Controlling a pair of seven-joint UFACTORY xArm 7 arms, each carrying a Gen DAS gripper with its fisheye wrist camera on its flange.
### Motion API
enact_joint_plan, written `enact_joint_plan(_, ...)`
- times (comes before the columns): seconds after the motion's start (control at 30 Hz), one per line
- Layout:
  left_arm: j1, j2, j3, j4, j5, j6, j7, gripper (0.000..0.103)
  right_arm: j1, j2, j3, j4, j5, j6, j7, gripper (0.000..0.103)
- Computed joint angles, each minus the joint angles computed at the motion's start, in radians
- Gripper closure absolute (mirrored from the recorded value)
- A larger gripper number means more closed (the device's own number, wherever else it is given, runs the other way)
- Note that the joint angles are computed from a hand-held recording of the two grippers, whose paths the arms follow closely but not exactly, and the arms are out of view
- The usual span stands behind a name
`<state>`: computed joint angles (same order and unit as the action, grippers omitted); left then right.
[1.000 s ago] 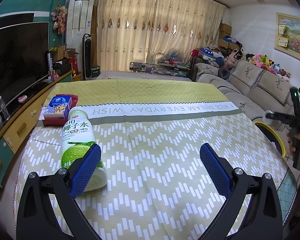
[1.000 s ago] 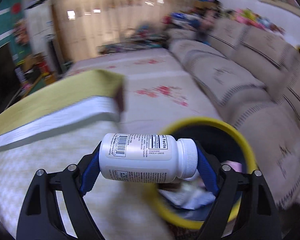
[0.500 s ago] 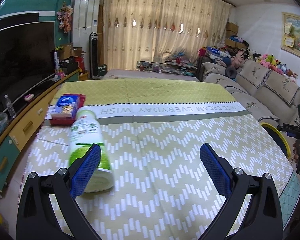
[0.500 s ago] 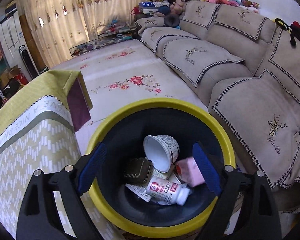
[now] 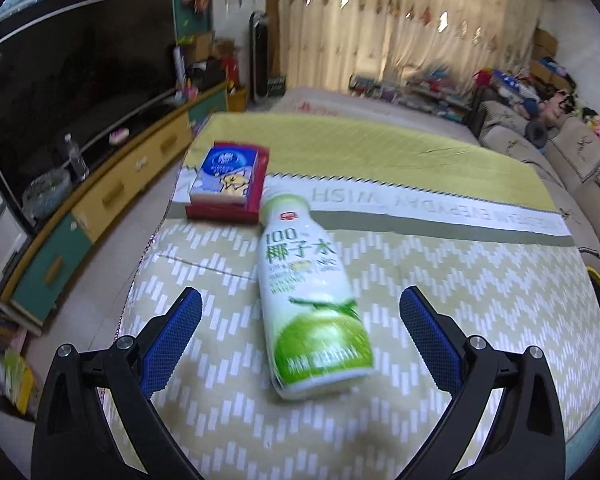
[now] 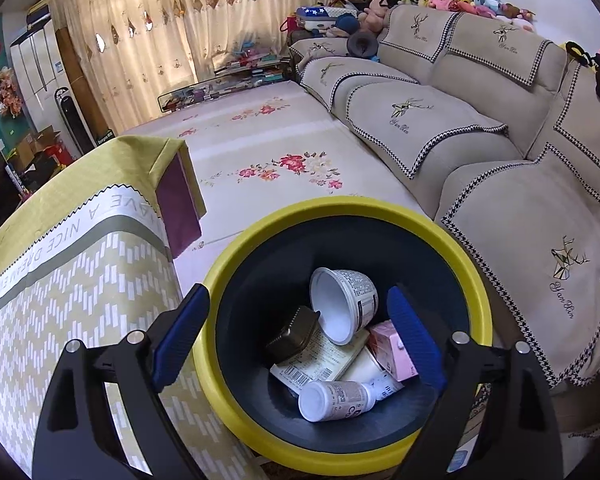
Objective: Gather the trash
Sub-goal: 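Grasp the coconut water bottle with the left gripper and lift it, then carry the coconut water bottle over the bin and open the left gripper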
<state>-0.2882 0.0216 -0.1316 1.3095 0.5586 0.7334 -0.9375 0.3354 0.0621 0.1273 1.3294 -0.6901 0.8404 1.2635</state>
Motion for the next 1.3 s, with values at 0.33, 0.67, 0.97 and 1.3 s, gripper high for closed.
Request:
enact_joint_plan(0.33,-0.027,0.194,0.045,0.219,-0.096,0.153,0.113,0.018,-0.001,0.005,-0.002,0.000,0.011,-0.009,-0.025,0.017)
enact_joint_plan(0.67,-0.052,0.311,0.083,0.377,-0.160,0.255,0.213,0.049,-0.006,0.009,-0.009,-0.006,0.043,-0.038,-0.051,0.017)
enact_joint_plan(0.97,-0.117,0.308,0.058,0.398,-0.164,0.228,0.265,0.050,-0.011,-0.022,-0.003,-0.036,0.041,-0.068,-0.056,0.017)
enact_joint_plan(1.3,-0.281,0.501,0.028,0.717,-0.191,0.242,0.388,0.050,-0.061,-0.192,0.044,-0.158,-0.009,-0.090,-0.018,0.017)
